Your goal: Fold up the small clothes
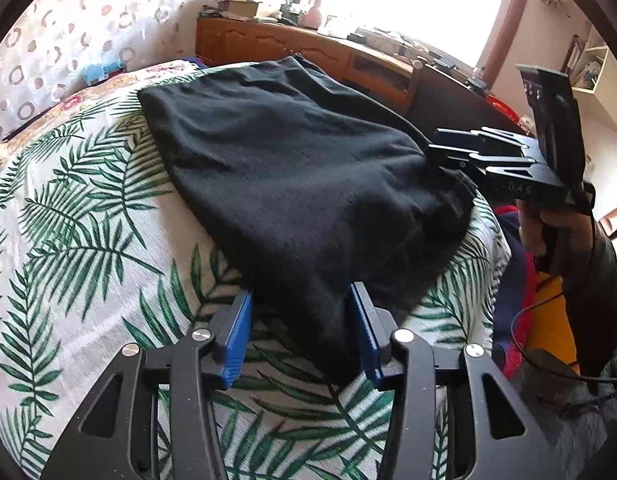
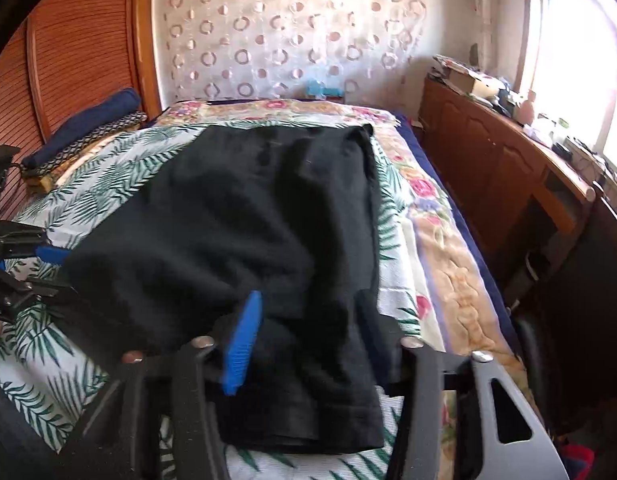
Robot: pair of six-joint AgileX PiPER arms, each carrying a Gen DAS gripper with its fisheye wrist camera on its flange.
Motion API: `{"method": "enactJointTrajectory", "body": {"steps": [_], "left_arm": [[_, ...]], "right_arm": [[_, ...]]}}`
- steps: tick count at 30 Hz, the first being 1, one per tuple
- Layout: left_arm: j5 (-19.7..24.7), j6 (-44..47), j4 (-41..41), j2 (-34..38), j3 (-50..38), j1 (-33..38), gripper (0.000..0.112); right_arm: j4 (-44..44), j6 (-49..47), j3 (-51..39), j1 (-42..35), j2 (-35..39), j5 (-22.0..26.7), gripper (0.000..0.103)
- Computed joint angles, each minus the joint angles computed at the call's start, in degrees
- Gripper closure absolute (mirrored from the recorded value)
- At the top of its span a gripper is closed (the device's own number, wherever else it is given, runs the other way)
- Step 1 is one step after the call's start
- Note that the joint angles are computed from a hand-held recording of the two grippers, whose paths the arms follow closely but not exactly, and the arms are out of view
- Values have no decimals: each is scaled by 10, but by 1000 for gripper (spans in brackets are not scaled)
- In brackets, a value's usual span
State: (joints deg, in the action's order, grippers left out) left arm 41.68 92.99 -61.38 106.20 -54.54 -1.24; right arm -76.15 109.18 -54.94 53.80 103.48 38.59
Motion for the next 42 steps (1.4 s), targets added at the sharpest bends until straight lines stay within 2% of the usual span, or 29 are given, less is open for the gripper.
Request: {"method": "enactJointTrajectory", "body": {"steps": [2,4,6,9,11,13,19,22,28,36,38,41,42], "left_arm": [[4,-2,8,-6,5,0,64],[23,-6,20,-2,-1,4,70],[38,-13,33,2,-7,5,90],[51,-15,35,1,-12,5,105],[61,-7,19,-11,-15,9,106],[75,-12,-2,-26,-25,11,106],[82,-48,-34,-40,-86,-8,106],[78,-72,-33,-32,-118,-21,106],[69,-86,-43,-22,-137,-28,106],[64,-87,-48,-17,-140,-22,106],[62,-87,-50,-17,-141,-20,106],[57,-84,-53,-18,-139,-18,106],[57,-82,-55,-19,-138,-17,106]], "right_arm": [[-2,-3,-1,4,1,-7,48],[0,-10,-6,12,3,-8,48],[-3,-12,-5,16,2,-16,48],[-9,-11,-6,20,2,-32,48],[-5,-20,-12,26,6,-41,47],[1,-36,-16,27,8,-54,39],[-47,-16,-6,42,-3,-82,35],[-49,-23,-1,38,-5,-92,34],[-32,-27,22,11,1,-81,34],[-74,44,69,-32,-16,-86,34],[-64,34,61,-31,-7,-78,39],[-49,12,58,-28,-8,-74,52],[-46,3,56,-28,-7,-74,60]]}}
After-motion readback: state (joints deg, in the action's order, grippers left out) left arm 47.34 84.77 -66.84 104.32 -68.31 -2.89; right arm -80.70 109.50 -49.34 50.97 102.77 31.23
